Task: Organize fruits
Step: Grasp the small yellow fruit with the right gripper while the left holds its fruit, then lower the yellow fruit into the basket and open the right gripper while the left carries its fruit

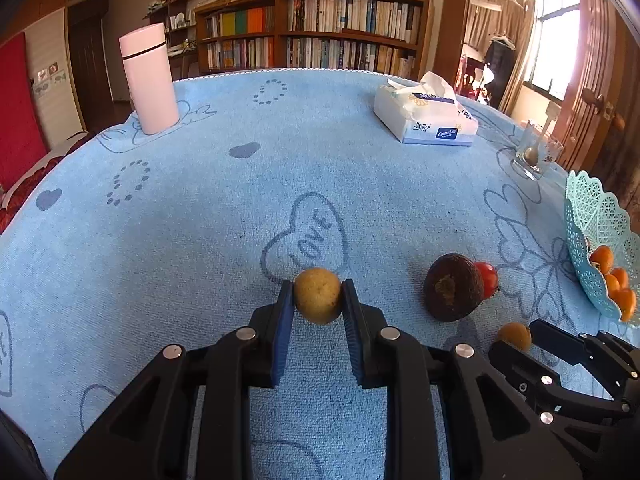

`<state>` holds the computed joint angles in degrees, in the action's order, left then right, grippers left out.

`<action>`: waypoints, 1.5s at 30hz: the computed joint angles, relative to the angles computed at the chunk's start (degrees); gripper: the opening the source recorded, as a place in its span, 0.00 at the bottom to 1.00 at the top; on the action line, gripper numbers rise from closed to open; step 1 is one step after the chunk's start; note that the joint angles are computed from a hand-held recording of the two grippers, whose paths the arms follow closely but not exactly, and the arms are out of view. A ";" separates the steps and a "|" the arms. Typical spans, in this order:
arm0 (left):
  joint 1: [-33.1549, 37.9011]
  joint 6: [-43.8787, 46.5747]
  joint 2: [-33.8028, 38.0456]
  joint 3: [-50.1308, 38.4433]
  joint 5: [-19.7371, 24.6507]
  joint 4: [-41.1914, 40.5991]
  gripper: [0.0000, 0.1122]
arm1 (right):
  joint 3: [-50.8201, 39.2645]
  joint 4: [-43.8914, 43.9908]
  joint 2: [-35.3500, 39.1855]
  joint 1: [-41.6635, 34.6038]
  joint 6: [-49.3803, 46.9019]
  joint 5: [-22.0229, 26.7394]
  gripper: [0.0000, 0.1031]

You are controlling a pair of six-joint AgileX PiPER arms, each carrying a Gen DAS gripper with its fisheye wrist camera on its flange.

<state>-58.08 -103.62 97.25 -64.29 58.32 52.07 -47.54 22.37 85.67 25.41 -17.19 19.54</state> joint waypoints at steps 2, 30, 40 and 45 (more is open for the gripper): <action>-0.19 -0.23 -0.07 0.17 -0.01 0.13 0.22 | 0.12 -3.74 0.18 0.83 3.45 -1.15 0.41; -1.98 0.53 1.10 -1.60 1.80 0.83 0.22 | 1.35 -1.30 -7.56 -4.16 1.37 0.53 0.29; -3.26 1.96 2.90 -4.01 3.89 1.27 0.22 | 0.72 2.99 -9.11 -11.81 -3.84 1.65 0.29; -3.55 2.71 3.63 -5.14 4.39 1.10 0.22 | -0.10 5.98 -9.23 -16.93 -7.64 2.64 0.29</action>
<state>-61.63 -100.91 100.88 -69.43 62.71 53.17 -47.64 28.34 76.44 8.48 -24.82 22.18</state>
